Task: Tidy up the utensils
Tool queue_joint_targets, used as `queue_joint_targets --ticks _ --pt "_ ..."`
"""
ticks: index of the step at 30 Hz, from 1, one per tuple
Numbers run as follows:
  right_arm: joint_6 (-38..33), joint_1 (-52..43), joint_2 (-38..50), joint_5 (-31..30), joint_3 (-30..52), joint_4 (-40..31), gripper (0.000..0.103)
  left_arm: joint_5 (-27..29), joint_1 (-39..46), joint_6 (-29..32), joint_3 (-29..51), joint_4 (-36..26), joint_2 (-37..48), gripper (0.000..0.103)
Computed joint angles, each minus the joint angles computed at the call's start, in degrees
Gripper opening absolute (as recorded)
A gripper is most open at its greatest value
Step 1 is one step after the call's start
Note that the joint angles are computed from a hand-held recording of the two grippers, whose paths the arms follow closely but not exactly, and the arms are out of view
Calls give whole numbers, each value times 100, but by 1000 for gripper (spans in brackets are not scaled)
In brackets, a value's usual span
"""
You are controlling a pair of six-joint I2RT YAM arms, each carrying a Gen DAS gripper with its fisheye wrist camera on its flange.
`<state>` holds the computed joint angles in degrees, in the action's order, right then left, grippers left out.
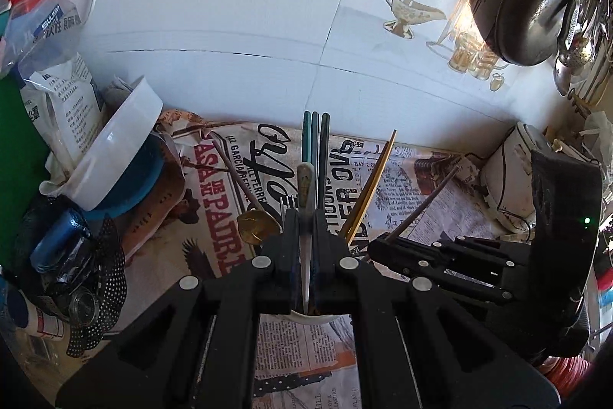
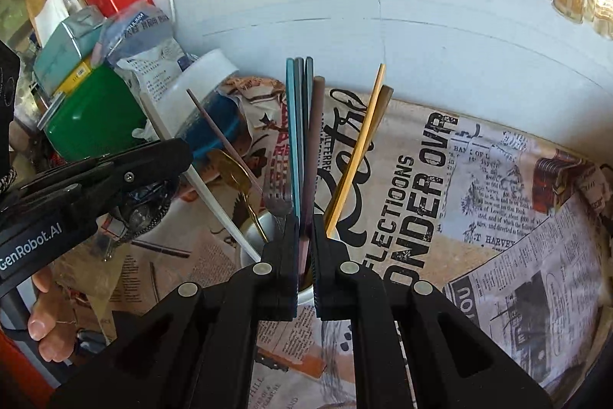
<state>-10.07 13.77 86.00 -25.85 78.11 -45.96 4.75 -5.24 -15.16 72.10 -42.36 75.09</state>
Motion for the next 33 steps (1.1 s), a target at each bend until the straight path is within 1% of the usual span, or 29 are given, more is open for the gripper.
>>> queue_joint_targets --ticks 4,7,8,11,12,13,15,18,22,24,26,28,29,30,33 --pt "16 91 91 196 16 10 7 -173 -68 -22 62 -1 78 4" --pt "-2 71 162 279 87 -56 8 -646 -234 -24 134 -64 147 4" --pt "-34 46 190 259 135 -118 13 -766 -291 -18 162 -93 169 6" --pt "-179 -89 72 193 154 -235 26 -975 -425 -112 230 -251 135 15" --pt "-228 -142 -9 169 121 -218 26 -1075 -492 -181 254 -309 101 20" --pt "-313 -213 -116 141 89 -221 27 -1221 -584 -261 278 -376 47 21" --pt "-509 -353 -319 94 76 -281 28 -1534 -785 -432 338 -521 -77 30" --pt "-834 -708 -703 -195 66 -389 29 -2070 -1227 -781 434 -746 -355 34" --pt "-1348 -1454 -1248 -978 282 -778 29 -3030 -2175 -1406 816 -1259 -670 36" --pt "-1603 -1863 -1512 -1415 412 -939 30 -3623 -2777 -1714 1110 -1538 -775 41" --pt "-1818 -2342 -1770 -1915 546 -1082 33 -4225 -3369 -1950 1455 -1827 -784 45" --pt "-2070 -2969 -1973 -2579 728 -1351 35 -4997 -4116 -2211 1917 -2249 -731 47" --pt "-2228 -3354 -2047 -2977 869 -1574 35 -5324 -4428 -2312 2119 -2433 -684 49" --pt "-2320 -3584 -2094 -3219 917 -1682 35 -5700 -4804 -2454 2329 -2660 -654 52" --pt "-2869 -4475 -2173 -4078 1288 -2500 35 -6726 -5945 -3064 2964 -3521 -540 56"
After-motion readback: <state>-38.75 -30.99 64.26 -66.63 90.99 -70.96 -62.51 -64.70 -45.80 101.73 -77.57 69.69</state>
